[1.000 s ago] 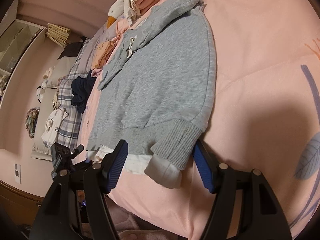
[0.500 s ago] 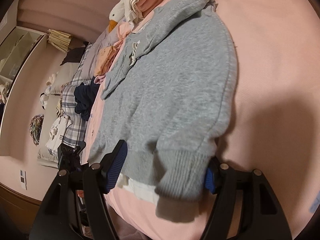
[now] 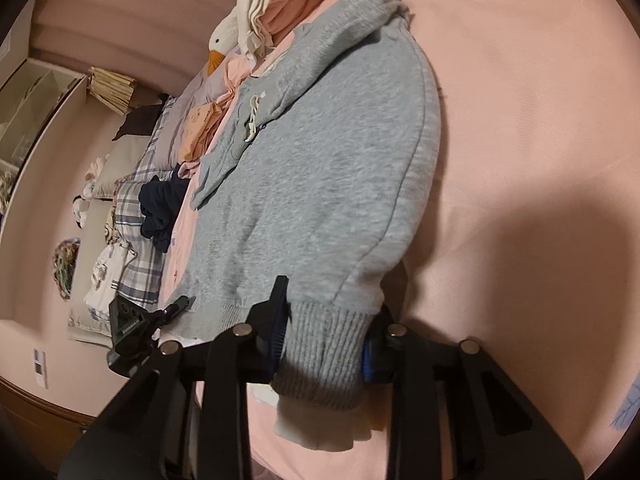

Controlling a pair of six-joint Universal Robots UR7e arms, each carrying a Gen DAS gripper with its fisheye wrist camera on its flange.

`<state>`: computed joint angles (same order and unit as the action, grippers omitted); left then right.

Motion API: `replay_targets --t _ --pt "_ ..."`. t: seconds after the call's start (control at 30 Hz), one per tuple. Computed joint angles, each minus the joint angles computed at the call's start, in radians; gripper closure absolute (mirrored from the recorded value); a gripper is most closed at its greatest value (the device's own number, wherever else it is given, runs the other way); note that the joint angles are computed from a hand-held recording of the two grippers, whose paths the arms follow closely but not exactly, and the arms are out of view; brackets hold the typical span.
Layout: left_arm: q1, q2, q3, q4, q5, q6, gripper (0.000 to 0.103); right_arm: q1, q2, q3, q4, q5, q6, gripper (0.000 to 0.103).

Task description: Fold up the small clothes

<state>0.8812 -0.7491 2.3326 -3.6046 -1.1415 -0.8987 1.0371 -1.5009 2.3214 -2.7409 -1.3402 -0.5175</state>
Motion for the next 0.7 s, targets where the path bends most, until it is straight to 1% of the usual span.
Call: replay_targets --t 0.03,0.1,0.13,0.23,0.3,0.43,0.6,0.7 --pt "-0.007 -0.003 0.000 0.007 0.010 0.002 0.086 0.005 0.000 0.002 -0.009 -0.004 -0.003 0.077" --pt "-0.026 -0.006 0.002 0.006 0.028 0.018 0.087 0.015 -0.007 0.010 -0.029 0.004 -0.018 0.080" --pt "-0.033 -0.002 0.003 -0.018 0.024 0.043 0.089 0.016 -0.015 0.016 -0.038 0.021 -0.032 0.083" --pt "-0.054 0.003 0.011 -0.108 0.002 0.106 0.090 0.011 -0.038 0.032 -0.050 0.084 -0.069 0.086" --pt "-0.066 0.004 0.016 -0.159 -0.004 0.116 0.091 0.008 -0.050 0.032 -0.037 0.119 -0.075 0.087" --pt "-0.069 0.009 0.010 -0.253 -0.042 0.120 0.092 -0.006 -0.089 0.038 -0.003 0.199 -0.103 0.089" --pt "-0.112 -0.017 0.015 -0.237 -0.015 0.158 0.092 -0.008 -0.145 0.048 0.031 0.270 -0.117 0.089" --pt "-0.140 -0.037 0.029 -0.225 0.002 0.161 0.092 -0.022 -0.178 0.057 0.057 0.297 -0.129 0.090"
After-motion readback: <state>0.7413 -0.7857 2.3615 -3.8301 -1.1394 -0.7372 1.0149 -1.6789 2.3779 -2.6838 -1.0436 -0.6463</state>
